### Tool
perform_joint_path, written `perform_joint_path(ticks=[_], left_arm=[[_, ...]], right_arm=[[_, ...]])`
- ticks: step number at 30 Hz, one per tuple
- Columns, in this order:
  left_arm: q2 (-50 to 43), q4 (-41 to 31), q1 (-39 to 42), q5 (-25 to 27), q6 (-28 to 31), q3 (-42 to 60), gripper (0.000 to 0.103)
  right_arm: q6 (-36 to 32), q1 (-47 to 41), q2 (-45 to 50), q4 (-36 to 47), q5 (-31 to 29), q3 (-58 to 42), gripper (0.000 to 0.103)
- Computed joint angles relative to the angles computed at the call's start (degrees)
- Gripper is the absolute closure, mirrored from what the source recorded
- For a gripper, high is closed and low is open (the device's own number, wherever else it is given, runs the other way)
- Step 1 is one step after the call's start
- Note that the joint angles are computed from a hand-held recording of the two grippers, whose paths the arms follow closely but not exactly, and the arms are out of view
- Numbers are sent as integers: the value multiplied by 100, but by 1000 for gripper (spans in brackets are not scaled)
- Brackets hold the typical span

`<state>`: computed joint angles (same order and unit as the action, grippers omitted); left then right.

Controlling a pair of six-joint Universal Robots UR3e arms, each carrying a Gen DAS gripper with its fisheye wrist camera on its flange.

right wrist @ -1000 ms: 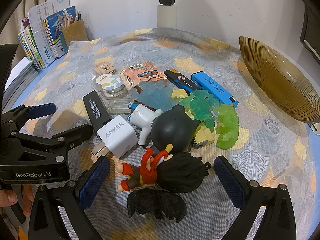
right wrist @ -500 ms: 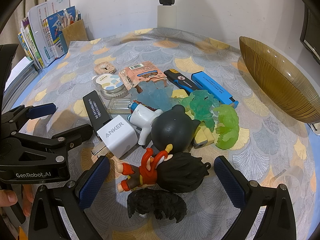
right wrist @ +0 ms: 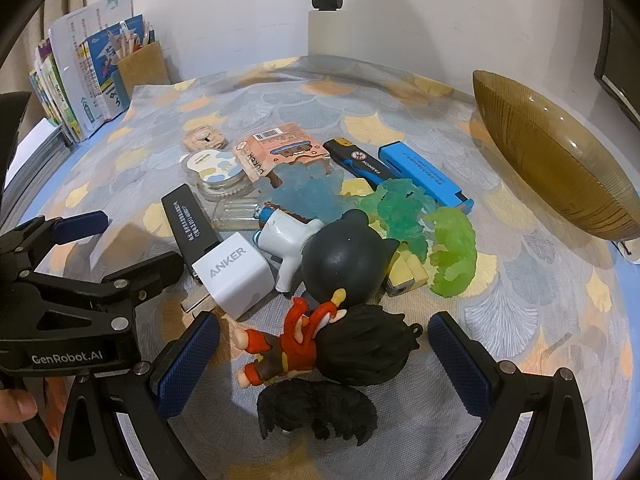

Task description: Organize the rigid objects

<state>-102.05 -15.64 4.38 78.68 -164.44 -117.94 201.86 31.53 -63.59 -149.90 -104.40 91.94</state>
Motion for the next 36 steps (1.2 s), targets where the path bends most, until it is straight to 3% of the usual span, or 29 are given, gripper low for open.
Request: perform_joint_path(ticks=[20, 24, 28, 33, 36], left_arm=[[-29, -123, -172, 82, -129, 149, 0], [20, -939, -59, -76, 364, 515, 0], [126, -871, 193, -189, 690, 556, 0], [-199, -1285, 497, -651, 874, 1184, 0], [-520, -1546, 461, -656, 986, 1701, 0]], right_arm=[[19, 23, 68, -56, 41, -50, 0], [-50, -8, -344, -289, 328, 433, 1], [-289, 326, -982, -527, -58, 977, 1], [-398, 309, -1942, -842, -379, 2000, 1], [-306, -50, -2376, -809, -139, 2541, 1]])
